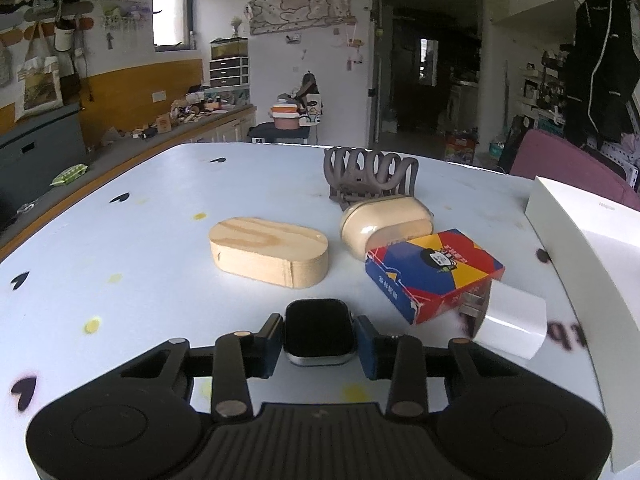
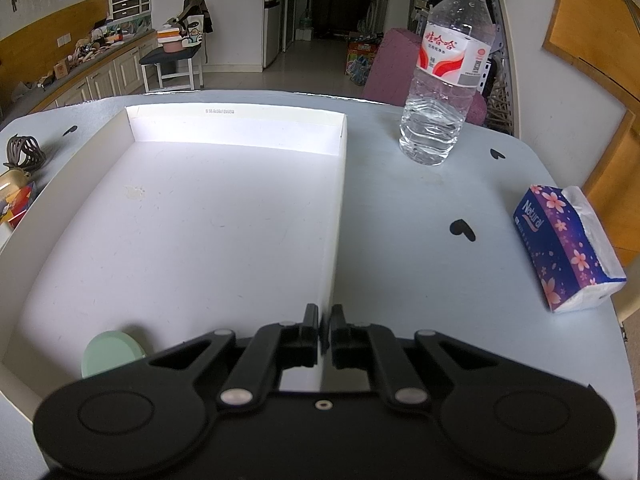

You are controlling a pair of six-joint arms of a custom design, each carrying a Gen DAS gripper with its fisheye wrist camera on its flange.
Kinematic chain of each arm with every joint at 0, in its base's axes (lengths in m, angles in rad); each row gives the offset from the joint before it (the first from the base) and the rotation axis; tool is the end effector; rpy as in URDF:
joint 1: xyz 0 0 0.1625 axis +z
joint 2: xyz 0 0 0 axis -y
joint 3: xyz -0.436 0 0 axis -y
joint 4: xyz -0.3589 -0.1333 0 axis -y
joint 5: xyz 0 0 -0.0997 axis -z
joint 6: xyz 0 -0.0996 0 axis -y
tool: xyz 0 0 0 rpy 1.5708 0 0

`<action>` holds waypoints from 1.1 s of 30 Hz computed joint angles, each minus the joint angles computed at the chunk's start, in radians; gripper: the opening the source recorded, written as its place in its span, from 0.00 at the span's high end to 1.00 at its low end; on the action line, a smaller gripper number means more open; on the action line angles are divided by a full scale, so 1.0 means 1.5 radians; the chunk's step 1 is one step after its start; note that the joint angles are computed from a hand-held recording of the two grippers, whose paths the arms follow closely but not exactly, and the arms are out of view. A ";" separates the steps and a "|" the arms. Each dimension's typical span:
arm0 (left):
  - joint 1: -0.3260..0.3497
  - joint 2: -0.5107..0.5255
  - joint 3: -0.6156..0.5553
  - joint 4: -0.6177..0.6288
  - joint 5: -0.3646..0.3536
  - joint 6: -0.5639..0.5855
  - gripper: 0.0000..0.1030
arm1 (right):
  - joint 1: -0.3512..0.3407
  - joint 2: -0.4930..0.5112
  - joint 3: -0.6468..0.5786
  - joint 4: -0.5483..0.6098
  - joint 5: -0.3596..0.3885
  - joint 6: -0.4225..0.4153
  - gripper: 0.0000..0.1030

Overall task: Organize rigid objects
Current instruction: 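Carry the smartwatch with the left gripper over the white tray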

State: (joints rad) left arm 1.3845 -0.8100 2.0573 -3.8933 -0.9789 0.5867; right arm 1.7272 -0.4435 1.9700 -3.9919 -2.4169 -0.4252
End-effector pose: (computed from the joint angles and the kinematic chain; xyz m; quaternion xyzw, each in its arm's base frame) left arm 0.0865 -0.5606 0.1864 0.1714 0.8173 -0.4302 0.3429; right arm 0.1396 -0.5081 0.0275 0.0656 -0.8385 0.3412 0.4197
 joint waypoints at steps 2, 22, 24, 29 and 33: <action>-0.005 -0.001 0.014 -0.017 0.002 0.000 0.61 | 0.000 0.000 0.000 0.000 0.000 0.000 0.94; -0.139 -0.030 0.167 0.001 -0.148 -0.048 0.61 | 0.001 0.001 -0.001 0.000 -0.001 0.000 0.94; -0.150 -0.019 0.170 0.012 -0.148 -0.049 0.61 | 0.001 0.001 -0.001 0.000 -0.001 -0.001 0.94; -0.169 0.011 0.171 0.036 -0.141 -0.062 0.61 | 0.001 0.001 -0.001 0.000 -0.001 -0.001 0.94; -0.175 0.031 0.162 0.066 -0.123 -0.081 0.61 | 0.001 0.001 -0.001 0.001 -0.001 -0.001 0.94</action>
State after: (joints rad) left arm 1.1224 -0.7629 2.3009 -3.7945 -1.1633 0.4658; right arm 1.7290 -0.4419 1.9687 -3.9911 -2.4190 -0.4262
